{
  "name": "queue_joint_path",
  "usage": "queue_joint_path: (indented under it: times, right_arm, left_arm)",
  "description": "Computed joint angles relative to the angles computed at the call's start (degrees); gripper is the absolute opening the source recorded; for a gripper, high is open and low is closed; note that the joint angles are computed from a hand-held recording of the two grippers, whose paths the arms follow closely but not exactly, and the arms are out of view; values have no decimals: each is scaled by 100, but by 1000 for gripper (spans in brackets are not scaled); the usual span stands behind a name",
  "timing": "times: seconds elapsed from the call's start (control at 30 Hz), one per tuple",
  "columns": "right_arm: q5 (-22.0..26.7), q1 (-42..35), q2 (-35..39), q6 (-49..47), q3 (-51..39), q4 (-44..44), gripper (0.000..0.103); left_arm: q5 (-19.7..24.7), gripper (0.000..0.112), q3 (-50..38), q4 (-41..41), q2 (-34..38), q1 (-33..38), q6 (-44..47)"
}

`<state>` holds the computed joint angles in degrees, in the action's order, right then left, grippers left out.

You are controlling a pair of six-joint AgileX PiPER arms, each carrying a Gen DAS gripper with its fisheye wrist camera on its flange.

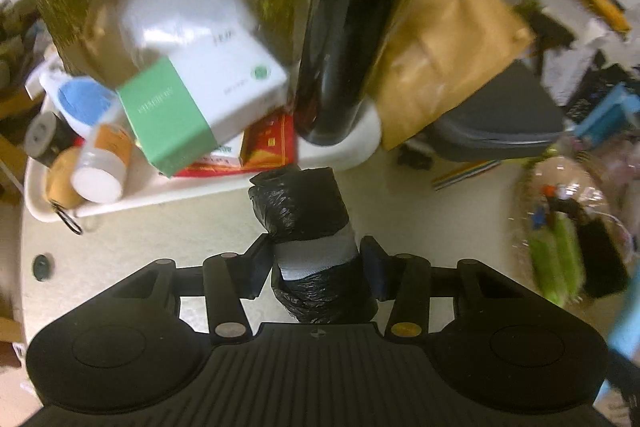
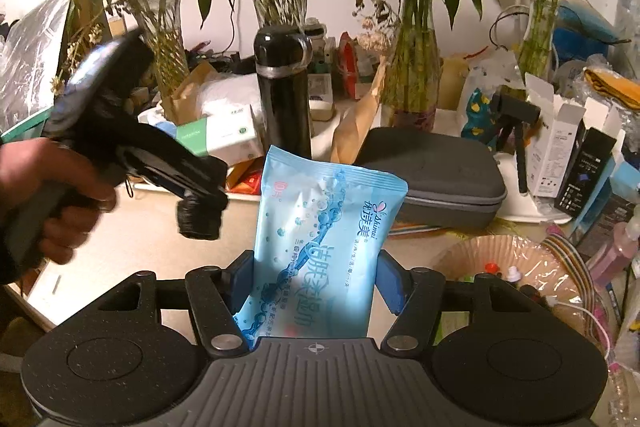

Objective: Organize soft objects
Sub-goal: 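Grasp the black bag roll with the white band in the left gripper, then carry the black roll into the box and open the left gripper while the right carries the blue packet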

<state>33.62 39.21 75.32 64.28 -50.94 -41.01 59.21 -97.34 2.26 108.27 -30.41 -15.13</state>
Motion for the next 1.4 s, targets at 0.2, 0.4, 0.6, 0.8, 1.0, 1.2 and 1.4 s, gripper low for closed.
queue_joint_path:
  times: [0.2,0.4,0.6,0.8,1.0,1.2,1.4]
  right_arm:
    - [463,217,-243,20,-202,31,66]
    - [1242,571,-350,-582,-783,446,66]
    - [1890,1035,-338,-892,-1249,609,66]
    - [2194,1390,-484,-1109,-1429,968,66]
    - [2571,1809,-559,-1099,-1636,1109,66]
    - [2954,2372,-537,-929,-1863,1002,66]
    - [3223,2827,-523,-738,-1980,882,66]
  left_arm:
    - [-195,46,519,-212,-891,-1,430]
    - [-330,46,960,-395,-1696,-6,753]
    - [-296,46,1389,-364,-2472,-109,909]
    - [85,46,1654,-490,-3175,-85,1089]
    - [519,46,1916,-825,-3842,57,1343]
    - [811,46,2157,-949,-4341,3,1411]
    - [988,46,2411,-871,-4688,-285,1269]
